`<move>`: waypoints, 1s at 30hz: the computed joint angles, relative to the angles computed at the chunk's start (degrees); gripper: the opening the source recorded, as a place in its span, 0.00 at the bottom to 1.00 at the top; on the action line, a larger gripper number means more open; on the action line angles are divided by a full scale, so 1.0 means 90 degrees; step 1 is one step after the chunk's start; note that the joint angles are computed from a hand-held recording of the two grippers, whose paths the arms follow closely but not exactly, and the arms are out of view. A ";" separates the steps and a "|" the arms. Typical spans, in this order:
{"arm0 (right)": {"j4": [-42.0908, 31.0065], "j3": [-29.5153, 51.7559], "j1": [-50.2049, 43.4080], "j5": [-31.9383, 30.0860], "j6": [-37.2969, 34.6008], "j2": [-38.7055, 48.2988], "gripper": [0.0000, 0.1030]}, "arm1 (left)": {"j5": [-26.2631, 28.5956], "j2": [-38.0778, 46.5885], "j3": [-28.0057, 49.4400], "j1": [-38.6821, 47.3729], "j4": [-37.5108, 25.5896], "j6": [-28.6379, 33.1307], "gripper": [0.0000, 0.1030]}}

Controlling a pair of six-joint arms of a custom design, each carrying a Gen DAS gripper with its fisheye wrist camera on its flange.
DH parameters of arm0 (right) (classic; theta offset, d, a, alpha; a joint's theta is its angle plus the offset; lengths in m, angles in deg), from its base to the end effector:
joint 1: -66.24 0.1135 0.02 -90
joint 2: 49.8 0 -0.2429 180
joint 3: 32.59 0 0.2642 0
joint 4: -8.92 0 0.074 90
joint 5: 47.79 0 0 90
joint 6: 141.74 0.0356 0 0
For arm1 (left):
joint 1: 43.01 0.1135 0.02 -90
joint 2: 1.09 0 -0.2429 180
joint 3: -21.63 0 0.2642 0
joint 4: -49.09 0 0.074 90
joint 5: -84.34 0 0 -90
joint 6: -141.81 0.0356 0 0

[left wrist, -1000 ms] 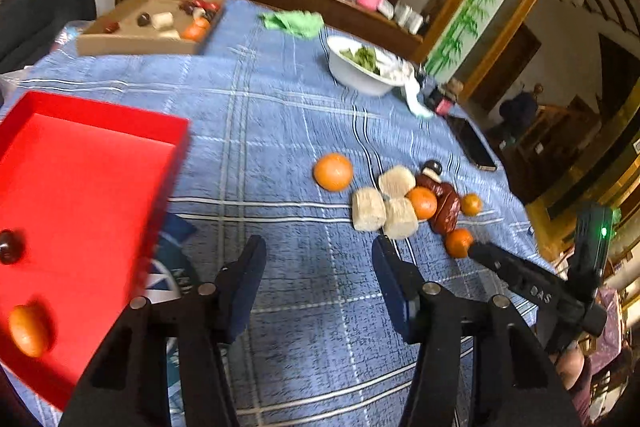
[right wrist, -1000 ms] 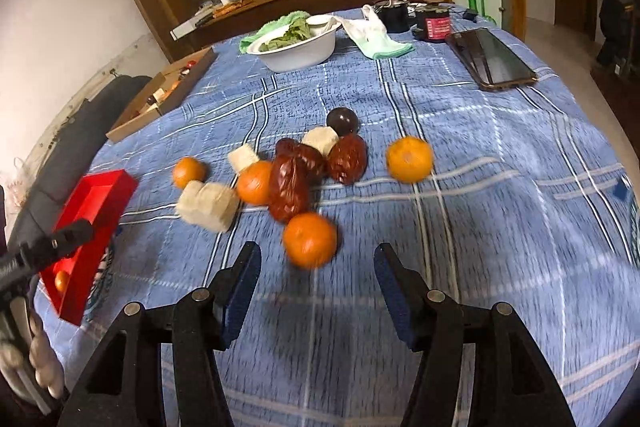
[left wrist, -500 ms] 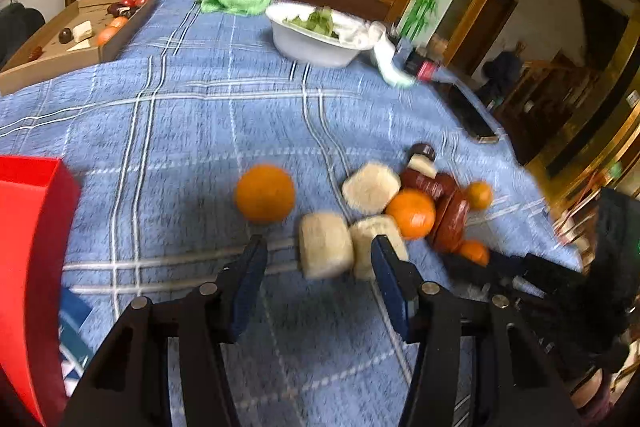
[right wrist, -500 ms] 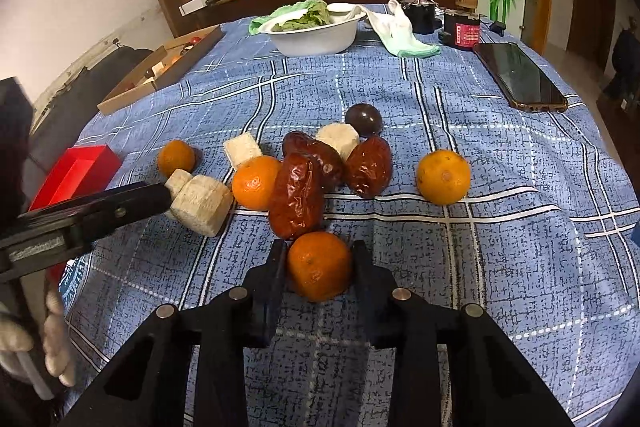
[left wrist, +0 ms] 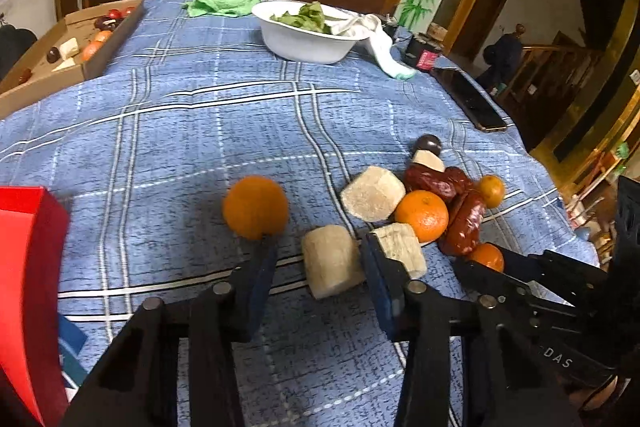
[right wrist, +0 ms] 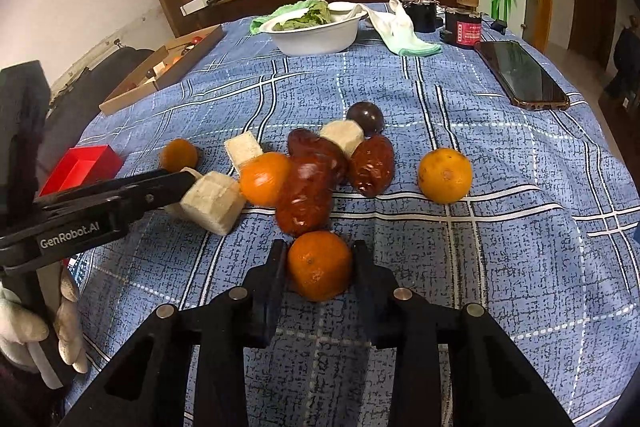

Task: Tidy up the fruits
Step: 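Grasp an orange with the right gripper while the left gripper grasps a beige block, then carry the orange and beige block into the red tray and open both grippers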

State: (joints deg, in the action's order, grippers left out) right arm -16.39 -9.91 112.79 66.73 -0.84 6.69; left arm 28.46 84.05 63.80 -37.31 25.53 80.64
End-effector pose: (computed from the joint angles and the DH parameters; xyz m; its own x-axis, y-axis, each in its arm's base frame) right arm 0.1208 0.1060 0.0777 -0.7711 0.2126 -0.6001 0.1339 0.9757 0.1737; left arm 0.2348 0.0034 0.0805 -0.7321 0.3281 -0.5970 0.5628 0.7850 -0.2587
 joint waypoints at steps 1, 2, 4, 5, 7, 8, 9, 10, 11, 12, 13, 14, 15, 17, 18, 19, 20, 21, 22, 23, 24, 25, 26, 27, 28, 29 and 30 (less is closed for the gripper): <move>0.0000 -0.0002 0.0009 0.0003 0.0013 -0.0003 0.34 | 0.0133 -0.0018 0.0006 0.0036 -0.0131 0.0129 0.26; 0.0000 -0.0002 0.0009 0.0003 0.0013 -0.0003 0.34 | 0.0054 -0.0174 -0.0092 0.0015 -0.0151 0.0207 0.26; -0.0002 -0.0019 0.0017 -0.0002 0.0023 -0.0039 0.33 | 0.0042 -0.0464 -0.0278 0.0081 -0.0213 0.0387 0.26; -0.0007 -0.0029 0.0030 -0.0005 0.0041 -0.0064 0.33 | 0.0086 -0.0562 -0.0313 0.0180 -0.0349 0.0505 0.25; -0.0022 -0.0056 0.0003 -0.0043 0.0027 -0.0149 0.33 | 0.0116 -0.0762 -0.0379 0.0407 -0.0598 0.0675 0.25; -0.0027 -0.0076 -0.0009 -0.0060 0.0016 -0.0203 0.33 | 0.0128 -0.0915 -0.0458 0.0563 -0.0670 0.0758 0.25; -0.0029 -0.0105 -0.0014 -0.0076 0.0004 -0.0274 0.33 | 0.0217 -0.0994 -0.0472 0.0752 -0.0803 0.0863 0.25; -0.0034 -0.0128 -0.0012 -0.0081 -0.0005 -0.0335 0.33 | 0.0378 -0.1022 -0.0429 0.1000 -0.1024 0.1013 0.25; -0.0047 -0.0145 0.0017 -0.0065 0.0000 -0.0397 0.33 | 0.0518 -0.1049 -0.0384 0.1243 -0.1229 0.1163 0.25; -0.0080 -0.0165 0.0066 -0.0021 0.0007 -0.0491 0.33 | 0.0628 -0.1086 -0.0349 0.1464 -0.1401 0.1295 0.25; -0.0108 -0.0179 0.0123 0.0039 0.0015 -0.0578 0.33 | 0.0762 -0.1102 -0.0280 0.1723 -0.1626 0.1458 0.25; -0.0167 -0.0189 0.0235 0.0153 0.0056 -0.0685 0.33 | 0.0911 -0.1083 -0.0180 0.1977 -0.1870 0.1635 0.25; -0.0227 -0.0182 0.0306 0.0248 0.0073 -0.0760 0.33 | 0.1045 -0.1087 -0.0092 0.2219 -0.2097 0.1804 0.25; -0.0358 -0.0141 0.0525 0.0508 0.0160 -0.0835 0.33 | 0.1279 -0.1071 0.0144 0.2737 -0.2564 0.2185 0.25; -0.0424 -0.0123 0.0619 0.0594 0.0185 -0.0914 0.33 | 0.1418 -0.1003 0.0335 0.3058 -0.2881 0.2447 0.25; -0.0508 -0.0083 0.0719 0.0665 0.0229 -0.0969 0.33 | 0.1498 -0.0942 0.0469 0.3270 -0.3085 0.2638 0.25; -0.0611 -0.0013 0.0846 0.0744 0.0290 -0.1007 0.33 | 0.1590 -0.0847 0.0654 0.3553 -0.3331 0.2896 0.26; -0.0726 0.0085 0.1001 0.0797 0.0356 -0.1051 0.33 | 0.1691 -0.0716 0.0865 0.3863 -0.3568 0.3167 0.26; -0.0836 0.0215 0.1173 0.0850 0.0450 -0.1045 0.33 | 0.1766 -0.0600 0.1026 0.4072 -0.3720 0.3334 0.26; -0.0947 0.0436 0.1418 0.0936 0.0555 -0.0948 0.33 | 0.1857 -0.0414 0.1247 0.4339 -0.3896 0.3537 0.26; -0.0981 0.0626 0.1580 0.1003 0.0603 -0.0795 0.33 | 0.1919 -0.0264 0.1404 0.4534 -0.3982 0.3652 0.26; -0.1024 0.0857 0.1753 0.1077 0.0642 -0.0599 0.33 | 0.1997 -0.0047 0.1616 0.4772 -0.4042 0.3753 0.26; -0.1035 0.1134 0.1892 0.1120 0.0639 -0.0329 0.33 | 0.2067 0.0194 0.1830 0.5000 -0.4034 0.3786 0.26; -0.0962 0.1449 0.1997 0.1117 0.0579 0.0027 0.33 | 0.2105 0.0388 0.2007 0.5152 -0.4017 0.3779 0.26; -0.0842 0.1710 0.2054 0.1069 0.0481 0.0342 0.33 | 0.2129 0.0699 0.2281 0.5358 -0.3953 0.3725 0.26; -0.0705 0.1930 0.2086 0.1002 0.0383 0.0634 0.33 | 0.2130 0.0896 0.2462 0.5462 -0.3904 0.3667 0.26; -0.0530 0.2215 0.2093 0.0882 0.0236 0.1009 0.34 | 0.2137 0.1109 0.2670 0.5571 -0.3841 0.3589 0.26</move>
State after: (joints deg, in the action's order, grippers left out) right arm -21.16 10.03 131.63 74.67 1.28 15.78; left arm 47.69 94.04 87.83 12.83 -9.04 112.94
